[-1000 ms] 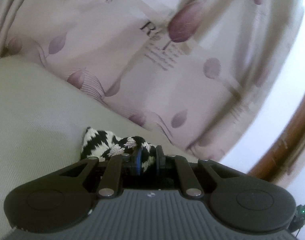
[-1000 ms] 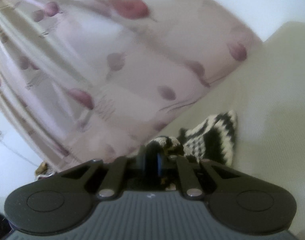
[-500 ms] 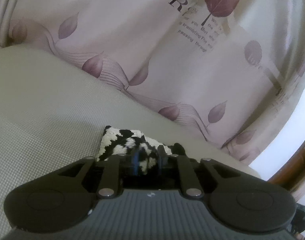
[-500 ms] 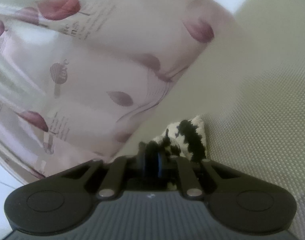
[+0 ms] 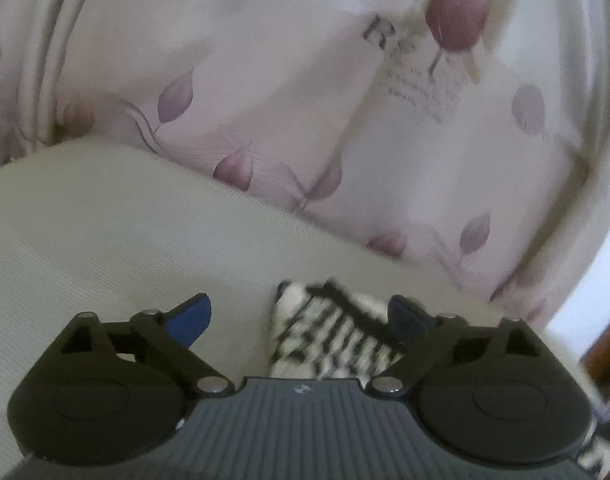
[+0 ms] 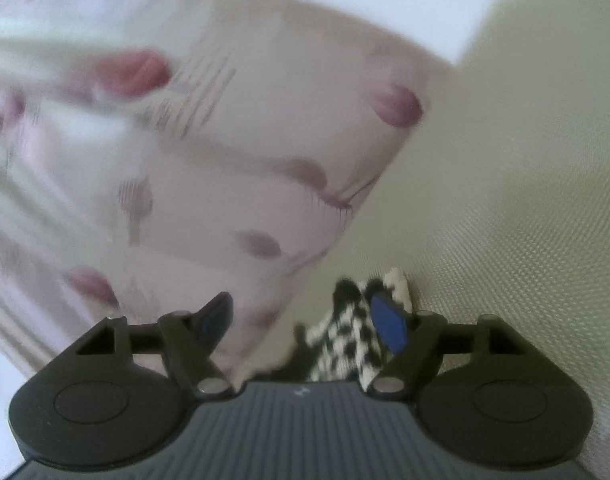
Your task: Fold small clothes
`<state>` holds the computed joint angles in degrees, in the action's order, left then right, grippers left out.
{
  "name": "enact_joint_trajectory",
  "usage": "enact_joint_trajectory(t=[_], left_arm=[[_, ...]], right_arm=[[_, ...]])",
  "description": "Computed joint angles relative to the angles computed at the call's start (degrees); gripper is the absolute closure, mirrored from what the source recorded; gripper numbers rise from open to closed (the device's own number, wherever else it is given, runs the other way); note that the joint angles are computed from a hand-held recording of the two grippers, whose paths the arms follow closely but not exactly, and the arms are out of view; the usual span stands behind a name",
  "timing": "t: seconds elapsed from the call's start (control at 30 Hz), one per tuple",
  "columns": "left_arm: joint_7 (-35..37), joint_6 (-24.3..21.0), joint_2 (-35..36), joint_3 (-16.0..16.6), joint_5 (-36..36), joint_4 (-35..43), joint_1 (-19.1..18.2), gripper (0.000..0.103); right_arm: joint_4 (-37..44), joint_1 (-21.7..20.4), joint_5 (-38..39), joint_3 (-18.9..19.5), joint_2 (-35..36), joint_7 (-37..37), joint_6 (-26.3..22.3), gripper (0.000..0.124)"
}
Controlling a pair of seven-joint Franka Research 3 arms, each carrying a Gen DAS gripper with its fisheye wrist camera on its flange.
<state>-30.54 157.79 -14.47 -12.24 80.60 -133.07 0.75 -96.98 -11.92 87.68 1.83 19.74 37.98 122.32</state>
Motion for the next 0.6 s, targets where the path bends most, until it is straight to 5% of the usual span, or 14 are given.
enact_joint_trajectory(t=[0.27, 0.33, 0.37, 0.43, 0.53, 0.6], left_arm=[[16.0, 12.3, -2.6, 3.1, -14.8, -7.5, 0.5, 0.037], [15.6, 15.6, -2.5, 2.1, -14.3, -7.9, 2.2, 0.077], [15.8, 16.2, -2.6, 1.4, -14.5, -8.1, 2.8, 0.088], [14.8, 14.9, -3.6, -1.0, -14.7, -8.3, 4.3, 0.091], [15.0, 13.6, -6.1, -2.6, -17.5, -9.9, 4.8, 0.092], [18.5, 14.2, -8.2, -1.1, -23.2, -12.5, 2.8, 0.092]], right_arm=[[-11.3, 3.8, -9.4, -2.9, -10.1, -11.4, 3.9, 0.047], [-12.1, 4.1, -10.2, -3.7, -10.7, -10.6, 3.0, 0.047], [-12.4, 4.4, -10.8, -3.9, -10.9, -10.4, 2.9, 0.047], [-11.9, 4.7, -12.4, -4.3, -10.7, -10.3, 2.0, 0.049], [-11.2, 5.7, -16.9, -4.4, -10.6, -8.5, 3.3, 0.1], [-11.5, 5.0, -17.5, -4.9, -10.8, -7.4, 1.0, 0.103]])
